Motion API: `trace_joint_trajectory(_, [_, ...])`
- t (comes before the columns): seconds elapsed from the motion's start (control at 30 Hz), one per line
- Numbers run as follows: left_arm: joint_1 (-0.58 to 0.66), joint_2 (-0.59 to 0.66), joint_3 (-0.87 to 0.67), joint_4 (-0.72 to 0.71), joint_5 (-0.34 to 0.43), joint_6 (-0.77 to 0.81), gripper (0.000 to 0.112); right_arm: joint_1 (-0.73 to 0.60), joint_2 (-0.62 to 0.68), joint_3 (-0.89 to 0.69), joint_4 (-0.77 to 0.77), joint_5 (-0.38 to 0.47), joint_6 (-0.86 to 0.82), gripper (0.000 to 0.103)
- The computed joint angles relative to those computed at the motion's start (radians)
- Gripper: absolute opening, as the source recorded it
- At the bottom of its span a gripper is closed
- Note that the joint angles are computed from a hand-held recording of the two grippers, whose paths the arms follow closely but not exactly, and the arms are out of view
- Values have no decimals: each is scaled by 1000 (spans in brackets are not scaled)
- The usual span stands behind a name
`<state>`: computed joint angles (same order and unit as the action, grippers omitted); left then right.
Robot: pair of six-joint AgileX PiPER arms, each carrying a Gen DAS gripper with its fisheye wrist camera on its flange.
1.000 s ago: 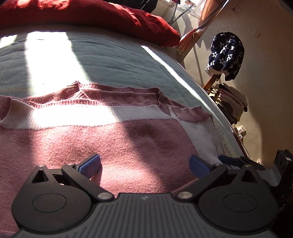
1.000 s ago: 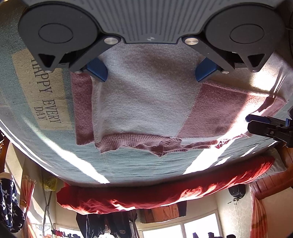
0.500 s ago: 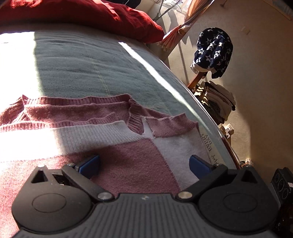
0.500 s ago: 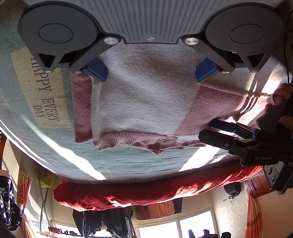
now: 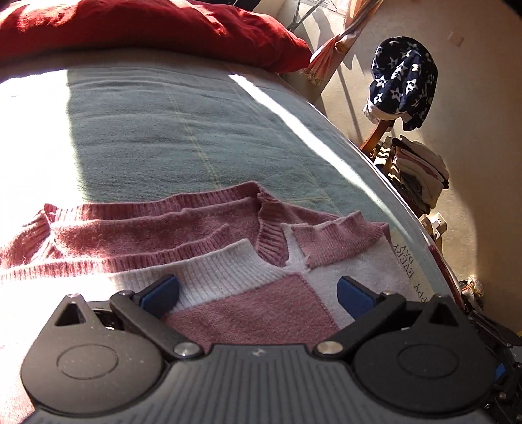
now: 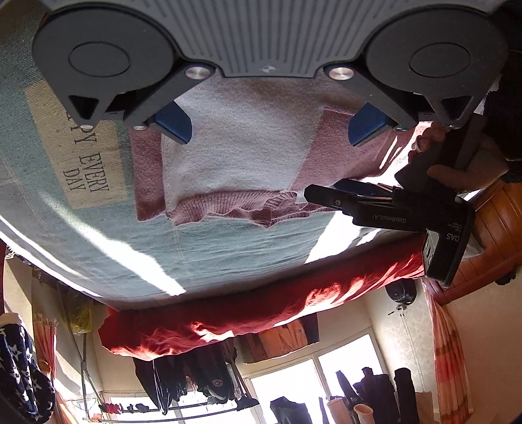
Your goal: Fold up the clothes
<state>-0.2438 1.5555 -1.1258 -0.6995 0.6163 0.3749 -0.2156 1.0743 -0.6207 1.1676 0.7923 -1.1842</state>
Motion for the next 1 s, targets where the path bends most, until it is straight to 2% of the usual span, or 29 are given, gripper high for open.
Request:
trace_joint_trajectory(0.17, [-5, -93, 12, 72, 38, -60, 102, -12, 11, -9, 15, 18, -12, 103])
trace_joint_trajectory(0.33, [52, -261, 117, 156, 72, -155, 102, 88, 106, -71, 86, 33, -21, 103])
trace_joint_trajectory(0.43, [180, -342, 196, -3, 146, -28, 102, 180, 174, -105, 124, 36, -49, 103])
trace_joint_trajectory(0.53, [269, -344, 252, -157, 211, 119, 102, 257, 245, -134, 144, 20, -64, 103])
trace_joint_trajectory(0.63, [269, -294, 276, -194, 174, 161, 102, 296, 301, -151, 145, -19, -55, 103])
trace_joint_trajectory(0.73, [252, -264, 278, -218, 125, 182, 102, 266, 316, -155, 162, -28, -50, 103])
trace_joint_trajectory(0.83, [222, -249, 253, -185, 91, 141, 102, 236, 284, -144, 104, -130, 20, 103])
trace_joint_trajectory(1.0, [186, -307, 280, -104, 72, 72, 102, 40, 259, -113, 97, -46, 40, 103])
